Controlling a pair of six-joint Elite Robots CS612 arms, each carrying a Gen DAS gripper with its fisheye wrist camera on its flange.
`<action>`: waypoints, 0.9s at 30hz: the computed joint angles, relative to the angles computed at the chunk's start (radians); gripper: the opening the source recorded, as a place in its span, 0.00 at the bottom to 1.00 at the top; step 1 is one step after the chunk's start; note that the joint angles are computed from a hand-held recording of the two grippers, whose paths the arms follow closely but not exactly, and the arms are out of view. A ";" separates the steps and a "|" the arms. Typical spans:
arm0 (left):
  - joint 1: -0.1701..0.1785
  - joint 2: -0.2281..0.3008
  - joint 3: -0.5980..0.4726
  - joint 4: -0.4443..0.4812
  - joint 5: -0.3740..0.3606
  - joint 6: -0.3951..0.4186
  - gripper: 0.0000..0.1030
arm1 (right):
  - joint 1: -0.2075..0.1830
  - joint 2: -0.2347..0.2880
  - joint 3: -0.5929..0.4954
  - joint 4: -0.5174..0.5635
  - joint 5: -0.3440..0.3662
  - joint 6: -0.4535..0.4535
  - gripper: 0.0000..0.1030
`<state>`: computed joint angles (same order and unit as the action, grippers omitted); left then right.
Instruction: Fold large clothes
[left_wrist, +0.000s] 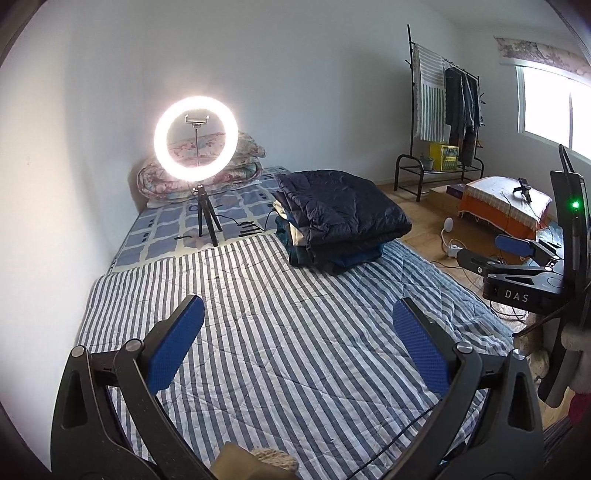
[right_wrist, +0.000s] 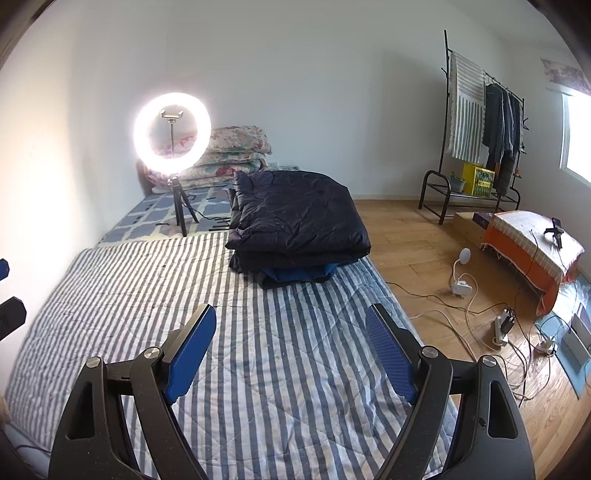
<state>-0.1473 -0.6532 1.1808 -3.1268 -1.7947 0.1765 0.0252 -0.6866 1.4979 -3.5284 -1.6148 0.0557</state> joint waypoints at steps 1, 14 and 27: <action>0.000 -0.001 0.001 0.001 -0.001 0.000 1.00 | 0.000 0.000 0.001 0.000 -0.002 -0.002 0.81; 0.000 -0.009 0.019 -0.009 -0.010 0.011 1.00 | 0.003 0.000 -0.003 0.013 -0.006 -0.017 0.81; -0.008 -0.020 0.040 -0.021 -0.011 0.024 1.00 | 0.002 0.001 -0.004 0.013 -0.003 -0.009 0.81</action>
